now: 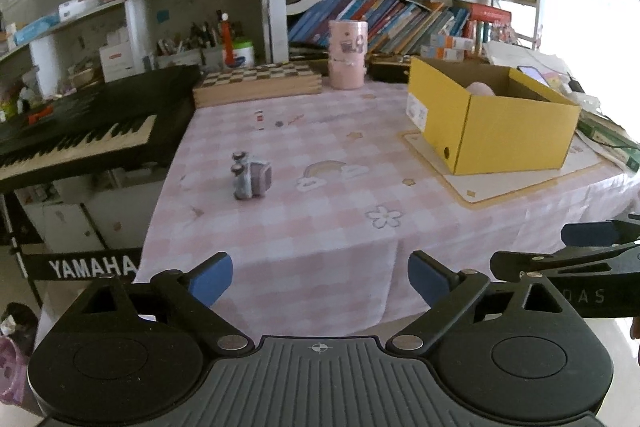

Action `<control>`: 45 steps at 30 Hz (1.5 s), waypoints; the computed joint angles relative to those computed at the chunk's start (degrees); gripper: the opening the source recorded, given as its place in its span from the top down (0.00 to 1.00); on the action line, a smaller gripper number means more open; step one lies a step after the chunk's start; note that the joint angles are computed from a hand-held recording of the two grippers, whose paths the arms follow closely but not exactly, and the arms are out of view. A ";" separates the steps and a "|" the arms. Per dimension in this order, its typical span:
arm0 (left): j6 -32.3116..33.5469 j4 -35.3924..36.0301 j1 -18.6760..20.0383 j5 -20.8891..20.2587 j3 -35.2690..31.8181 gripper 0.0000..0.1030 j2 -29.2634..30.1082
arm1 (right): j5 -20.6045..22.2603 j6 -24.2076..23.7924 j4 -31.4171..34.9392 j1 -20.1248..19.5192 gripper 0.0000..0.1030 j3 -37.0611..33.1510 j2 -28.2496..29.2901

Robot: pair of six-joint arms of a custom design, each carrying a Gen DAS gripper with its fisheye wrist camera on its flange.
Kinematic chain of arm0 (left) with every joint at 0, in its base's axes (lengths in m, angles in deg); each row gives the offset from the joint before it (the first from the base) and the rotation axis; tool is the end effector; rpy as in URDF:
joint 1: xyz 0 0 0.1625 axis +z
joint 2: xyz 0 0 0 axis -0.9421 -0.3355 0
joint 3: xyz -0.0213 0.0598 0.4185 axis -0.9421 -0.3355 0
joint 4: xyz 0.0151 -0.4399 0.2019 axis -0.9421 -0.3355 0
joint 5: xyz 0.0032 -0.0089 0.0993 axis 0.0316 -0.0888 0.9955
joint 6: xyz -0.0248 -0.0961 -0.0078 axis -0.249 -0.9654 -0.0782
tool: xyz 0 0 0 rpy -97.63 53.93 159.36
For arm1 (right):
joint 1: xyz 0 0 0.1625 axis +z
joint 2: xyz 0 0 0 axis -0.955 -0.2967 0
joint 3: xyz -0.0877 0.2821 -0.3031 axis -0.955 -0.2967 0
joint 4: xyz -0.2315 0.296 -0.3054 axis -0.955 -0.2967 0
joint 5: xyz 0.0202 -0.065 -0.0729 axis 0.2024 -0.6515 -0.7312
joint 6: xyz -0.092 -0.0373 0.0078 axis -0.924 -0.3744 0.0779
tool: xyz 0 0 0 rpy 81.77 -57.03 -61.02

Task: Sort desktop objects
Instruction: 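Lift both open tools away from the box toward the toy car, then grasp the grey-blue toy car with the left tool while the right tool approaches the white box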

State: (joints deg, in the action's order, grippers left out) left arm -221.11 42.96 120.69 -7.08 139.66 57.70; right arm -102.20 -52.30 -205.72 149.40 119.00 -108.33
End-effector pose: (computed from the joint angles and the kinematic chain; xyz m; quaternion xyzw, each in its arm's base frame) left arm -0.2876 -0.6573 -0.1042 0.3245 0.8387 -0.3447 0.2693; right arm -0.0431 -0.6204 0.2169 0.0973 -0.8441 0.3983 0.3455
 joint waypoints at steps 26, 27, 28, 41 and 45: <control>0.86 -5.84 1.74 -3.98 4.99 0.06 -4.92 | 2.12 -3.75 3.40 3.06 0.18 -3.08 3.87; 1.18 -5.97 1.88 -3.84 4.92 0.06 -4.97 | 2.04 -3.66 3.30 3.19 0.18 -3.27 4.06; 1.46 -6.06 1.99 -3.70 4.82 0.06 -5.02 | 1.97 -3.59 3.24 3.30 0.18 -3.37 4.18; 2.60 -4.61 2.99 -2.05 1.46 0.06 -3.52 | 0.54 -3.66 3.39 4.33 0.19 -6.37 6.30; 3.15 -4.05 3.31 -1.70 0.02 0.06 -2.76 | 0.57 -3.18 4.64 4.26 0.19 -7.74 6.89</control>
State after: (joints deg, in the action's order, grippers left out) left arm -217.95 38.91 123.99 -8.78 139.68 54.94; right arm -101.62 -55.47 -201.08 153.66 111.25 -101.44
